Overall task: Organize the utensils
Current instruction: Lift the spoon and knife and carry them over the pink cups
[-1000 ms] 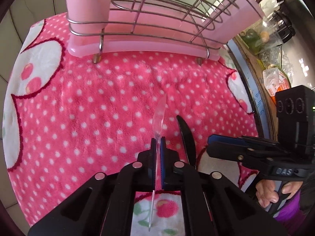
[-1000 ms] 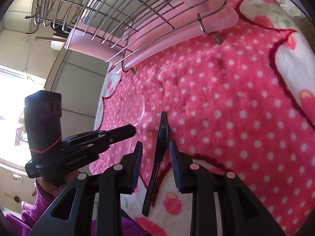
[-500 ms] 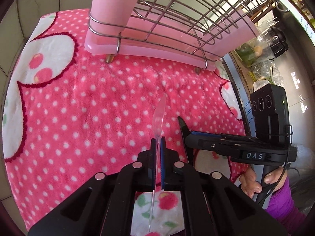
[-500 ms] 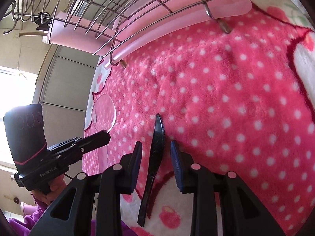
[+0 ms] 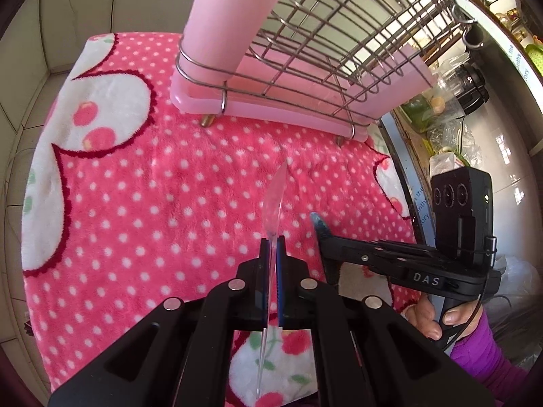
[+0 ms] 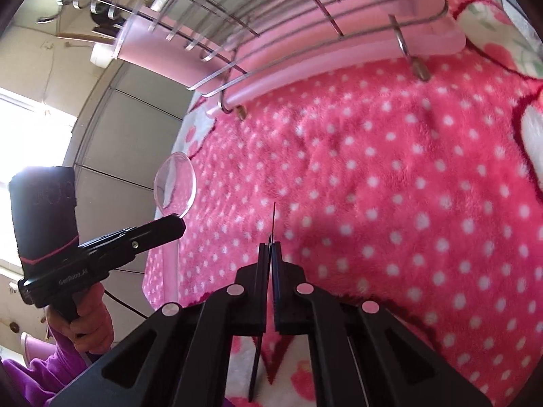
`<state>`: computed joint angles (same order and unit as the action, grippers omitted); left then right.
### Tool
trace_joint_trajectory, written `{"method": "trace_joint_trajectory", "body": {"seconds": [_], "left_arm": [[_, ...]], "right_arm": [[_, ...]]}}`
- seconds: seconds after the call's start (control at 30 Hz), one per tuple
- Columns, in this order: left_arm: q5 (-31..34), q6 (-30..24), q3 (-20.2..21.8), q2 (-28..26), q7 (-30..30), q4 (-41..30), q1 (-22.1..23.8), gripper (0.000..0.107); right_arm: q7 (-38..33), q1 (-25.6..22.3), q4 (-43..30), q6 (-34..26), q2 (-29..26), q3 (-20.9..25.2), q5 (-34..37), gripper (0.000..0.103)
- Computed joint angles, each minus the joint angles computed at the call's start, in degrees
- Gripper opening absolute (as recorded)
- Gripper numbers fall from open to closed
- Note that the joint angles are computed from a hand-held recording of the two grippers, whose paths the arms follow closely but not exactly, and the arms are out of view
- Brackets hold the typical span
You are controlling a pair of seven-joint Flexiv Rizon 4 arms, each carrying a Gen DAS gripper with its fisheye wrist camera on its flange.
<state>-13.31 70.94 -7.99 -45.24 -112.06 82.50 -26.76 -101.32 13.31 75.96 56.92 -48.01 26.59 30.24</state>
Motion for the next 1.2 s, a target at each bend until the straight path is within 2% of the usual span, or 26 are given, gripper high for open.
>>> {"method": "trace_joint_trajectory", "body": {"seconds": [0.13, 0.33, 0.43, 0.53, 0.67, 0.77, 0.83, 0.93, 1.03, 1.2], "left_arm": [[-0.1, 6.0, -0.5, 1.9, -0.1, 3.3, 0.4, 0.003], [2.4, 13.5, 4.9, 5.1, -3.4, 5.2, -2.8, 0.003], [4.2, 17.6, 9.5, 6.0, -6.0, 4.6, -5.7, 0.003], [5.7, 20.2, 16.1, 5.5, -8.6, 1.6, -9.9, 0.003], [5.9, 23.4, 24.8, 3.1, -11.3, -3.4, -14.8, 0.003], [3.9, 25.8, 29.2, 1.1, -12.3, -6.5, -16.7, 0.003], [2.0, 27.3, 30.5, -0.3, -11.9, -8.4, -17.0, 0.003], [-2.7, 27.3, 38.0, -4.3, -12.5, -12.4, -20.1, 0.003], [-6.7, 26.9, 42.6, -7.5, -13.1, -15.9, -21.2, 0.003], [-12.5, 26.8, 55.2, -14.7, -16.4, -20.5, -23.8, 0.003]], "right_arm": [[-3.0, 0.4, 4.3, 8.4, 3.3, 0.3, 0.5, 0.001], [-6.5, -1.6, 8.8, 21.9, 7.5, 3.4, -0.2, 0.001], [-8.7, -4.1, 9.4, 29.0, 8.4, 6.6, -0.8, 0.001], [-10.8, -6.6, 9.8, 36.7, 9.3, 9.4, -2.2, 0.001], [-11.7, -7.6, 8.4, 45.1, 8.7, 10.7, -5.7, 0.001], [-11.2, -5.5, 6.6, 50.9, 7.9, 8.1, -8.4, 0.001], [-10.7, -4.0, 4.9, 54.3, 6.6, 6.5, -10.0, 0.001], [-9.5, -2.9, 2.4, 57.4, 4.7, 4.7, -12.4, 0.001], [-8.4, 0.4, -1.2, 58.8, 3.0, 0.0, -12.9, 0.001], [-6.4, 4.6, -6.0, 60.9, -0.3, -6.5, -13.8, 0.001]]}}
